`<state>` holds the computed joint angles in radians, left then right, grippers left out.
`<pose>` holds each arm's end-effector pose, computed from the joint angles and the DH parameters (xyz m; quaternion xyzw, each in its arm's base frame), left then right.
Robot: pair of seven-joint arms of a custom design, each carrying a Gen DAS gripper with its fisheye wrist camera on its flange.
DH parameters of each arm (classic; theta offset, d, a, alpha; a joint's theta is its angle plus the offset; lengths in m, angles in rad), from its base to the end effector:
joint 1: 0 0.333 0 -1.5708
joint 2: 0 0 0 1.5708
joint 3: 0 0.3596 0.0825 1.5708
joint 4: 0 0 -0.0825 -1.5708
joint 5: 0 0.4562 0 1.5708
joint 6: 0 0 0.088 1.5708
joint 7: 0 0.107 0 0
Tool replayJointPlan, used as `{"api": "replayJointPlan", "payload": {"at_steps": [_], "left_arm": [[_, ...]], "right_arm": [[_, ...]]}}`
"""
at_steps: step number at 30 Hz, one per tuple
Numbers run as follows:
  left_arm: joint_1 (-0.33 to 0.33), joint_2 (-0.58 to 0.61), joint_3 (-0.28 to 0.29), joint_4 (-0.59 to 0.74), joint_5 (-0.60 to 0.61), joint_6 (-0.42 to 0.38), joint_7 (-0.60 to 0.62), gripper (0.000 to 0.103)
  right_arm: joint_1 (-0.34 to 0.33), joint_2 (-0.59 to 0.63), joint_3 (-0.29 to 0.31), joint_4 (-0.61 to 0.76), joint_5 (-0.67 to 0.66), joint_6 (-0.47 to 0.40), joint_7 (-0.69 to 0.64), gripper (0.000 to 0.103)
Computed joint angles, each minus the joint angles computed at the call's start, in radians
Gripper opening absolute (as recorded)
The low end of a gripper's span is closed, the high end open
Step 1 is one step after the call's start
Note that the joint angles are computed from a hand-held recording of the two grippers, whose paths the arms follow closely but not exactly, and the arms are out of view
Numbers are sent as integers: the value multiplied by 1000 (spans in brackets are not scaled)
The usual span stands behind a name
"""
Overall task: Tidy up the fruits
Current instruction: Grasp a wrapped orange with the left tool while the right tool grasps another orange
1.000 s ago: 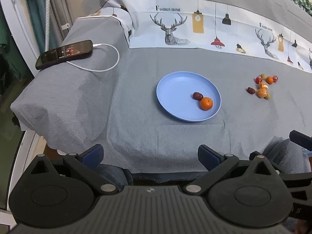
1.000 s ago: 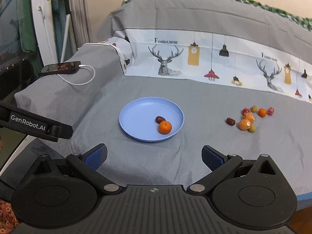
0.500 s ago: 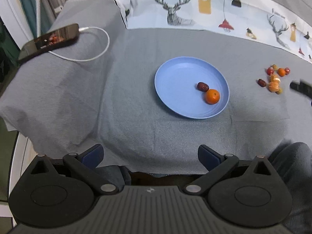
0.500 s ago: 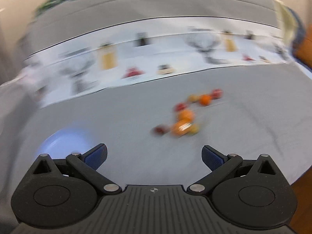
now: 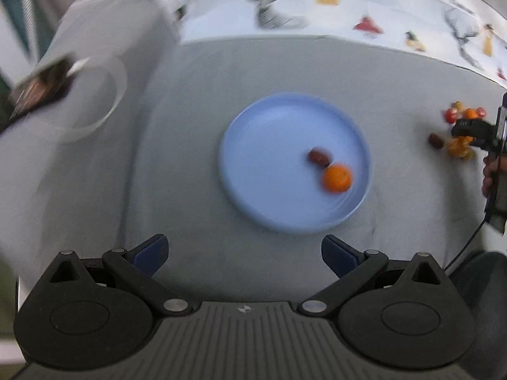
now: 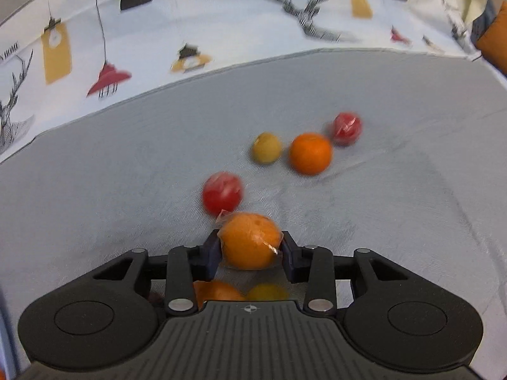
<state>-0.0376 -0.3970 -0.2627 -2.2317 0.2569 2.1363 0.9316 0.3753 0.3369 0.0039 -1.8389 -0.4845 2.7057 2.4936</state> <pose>0.4942 -0.1565 0.5760 -0.7668 0.6039 -0.0797 0.2022 0.6877 0.2911 0.4024 -0.6198 0.7262 -0.1868 0.2314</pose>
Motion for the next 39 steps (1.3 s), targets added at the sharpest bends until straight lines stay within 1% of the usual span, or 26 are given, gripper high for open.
{"api": "replayJointPlan", "payload": {"at_steps": [2,4,5,7,8,9,10,11,12,13,14,15,16,17,19,20,21,23,24,25,27,29,31,33,36,39], "left_arm": [[-7,62,-7,42,24,72,32,103],[-35,155,4,100,17,174,126,103],[-51,203,11,132,3,224,186,103],[-90,318,24,209,-40,328,352,103],[-106,374,24,254,-48,349,415,103],[-123,430,25,303,-75,363,503,103],[-138,491,22,356,-122,372,618,103],[-149,536,20,395,-157,380,706,103],[-157,580,17,432,-185,386,793,103],[-171,626,18,472,-183,388,860,101],[-191,658,26,496,-166,394,889,96],[-207,696,33,533,-154,379,927,92],[-219,733,37,574,-154,346,963,82],[-224,760,38,607,-170,318,995,75],[-233,809,44,662,-194,282,1043,72],[-242,823,52,674,-190,284,1057,65],[-254,832,61,679,-180,286,1062,62],[-262,844,69,690,-186,273,1071,36],[-269,841,77,685,-179,278,1063,36],[-280,829,90,662,-160,310,1044,36],[-309,805,121,634,-110,348,961,35],[-294,751,119,596,-143,356,891,35],[-274,662,116,517,-172,403,819,35],[-265,562,120,431,-151,436,726,35],[-234,388,110,292,-113,420,576,36],[-188,223,85,166,-140,368,502,36]], "right_arm": [[51,-36,-70,-42,-120,2,162,40],[81,-94,-119,-103,-254,-29,362,40],[81,-120,-127,-133,-295,-52,431,40],[64,-177,-128,-206,-346,-77,529,40],[52,-199,-124,-238,-361,-87,559,40],[37,-216,-118,-264,-362,-90,586,40],[17,-228,-113,-290,-348,-68,624,40],[-6,-236,-109,-309,-334,-40,649,40],[-22,-239,-100,-319,-326,-37,660,40],[-40,-242,-91,-333,-306,-25,668,40],[-56,-244,-83,-344,-304,0,686,40],[-68,-244,-73,-346,-321,4,695,41],[-78,-240,-59,-341,-323,-1,687,41],[-89,-233,-46,-334,-325,0,681,42],[-105,-217,-30,-317,-321,3,658,43],[-108,-211,-26,-313,-322,2,652,43],[-111,-214,-24,-317,-325,5,648,44],[-115,-215,-19,-316,-322,7,637,44],[-116,-215,-18,-316,-324,6,633,44],[-117,-217,-17,-318,-326,7,629,42],[-119,-221,-18,-320,-332,12,631,40],[-111,-244,-21,-333,-394,0,695,40],[-107,-283,-15,-350,-470,-28,761,40],[-116,-335,0,-379,-550,-21,818,40],[-135,-432,36,-429,-620,-4,824,40],[-150,-539,77,-481,-626,40,764,40]]}}
